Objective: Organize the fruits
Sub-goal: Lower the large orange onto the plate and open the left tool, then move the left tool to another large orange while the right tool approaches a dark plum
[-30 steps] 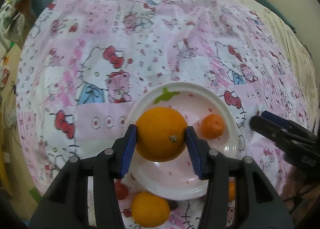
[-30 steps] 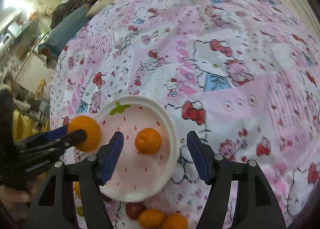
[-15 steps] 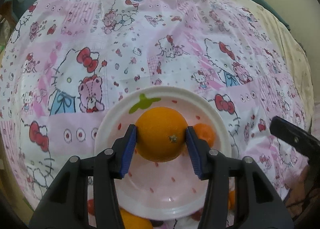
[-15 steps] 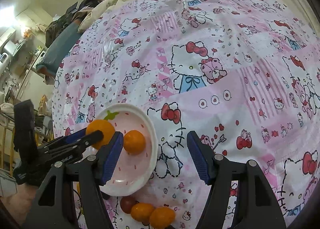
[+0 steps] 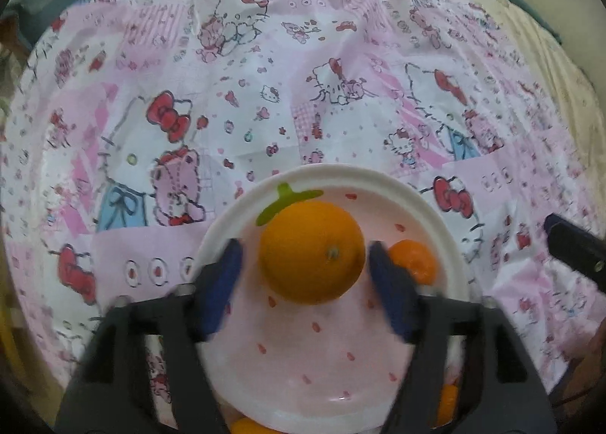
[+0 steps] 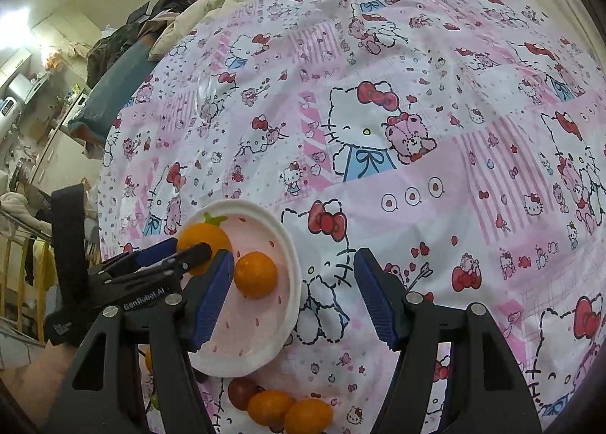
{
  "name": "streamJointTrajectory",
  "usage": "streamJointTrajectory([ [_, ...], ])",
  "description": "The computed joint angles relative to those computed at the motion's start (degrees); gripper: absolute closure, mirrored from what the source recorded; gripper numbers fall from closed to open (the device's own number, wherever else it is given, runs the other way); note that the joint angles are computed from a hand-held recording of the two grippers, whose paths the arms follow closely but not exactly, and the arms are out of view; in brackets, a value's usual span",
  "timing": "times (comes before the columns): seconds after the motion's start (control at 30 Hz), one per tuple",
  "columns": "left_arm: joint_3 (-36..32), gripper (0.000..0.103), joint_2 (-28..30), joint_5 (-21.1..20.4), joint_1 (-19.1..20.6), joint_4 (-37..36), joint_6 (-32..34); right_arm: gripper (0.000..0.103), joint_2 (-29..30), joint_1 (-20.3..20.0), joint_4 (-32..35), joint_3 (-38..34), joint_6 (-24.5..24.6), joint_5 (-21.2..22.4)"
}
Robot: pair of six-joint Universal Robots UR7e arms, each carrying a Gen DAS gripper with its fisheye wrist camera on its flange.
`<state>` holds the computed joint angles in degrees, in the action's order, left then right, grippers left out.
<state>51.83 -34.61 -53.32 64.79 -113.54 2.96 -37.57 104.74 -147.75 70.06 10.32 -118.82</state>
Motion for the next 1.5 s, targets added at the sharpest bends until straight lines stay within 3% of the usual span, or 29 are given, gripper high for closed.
streamJointTrajectory([
  [0.23,3.8,0.024,-2.1,3.1,-0.8,-4.3,2.2,0.035,0.2,0.5,0.0,-0.4,-0.9,-0.2],
  [0.77,17.8,0.024,-13.2,4.3,-3.5,-14.9,2.5,0.035,-2.6,3.2,-2.7,5.1,-2.8,-0.5],
  [1.13,26.8,0.024,-21.8,2.9,-4.1,-11.3,-4.9,0.035,-6.8,4.8,-6.5,13.4,-0.2,-0.3],
  [1.5,29.4,0.024,-24.1,2.9,-3.9,-11.3,-7.4,0.034,-9.9,5.3,-8.2,20.3,4.1,-0.5],
])
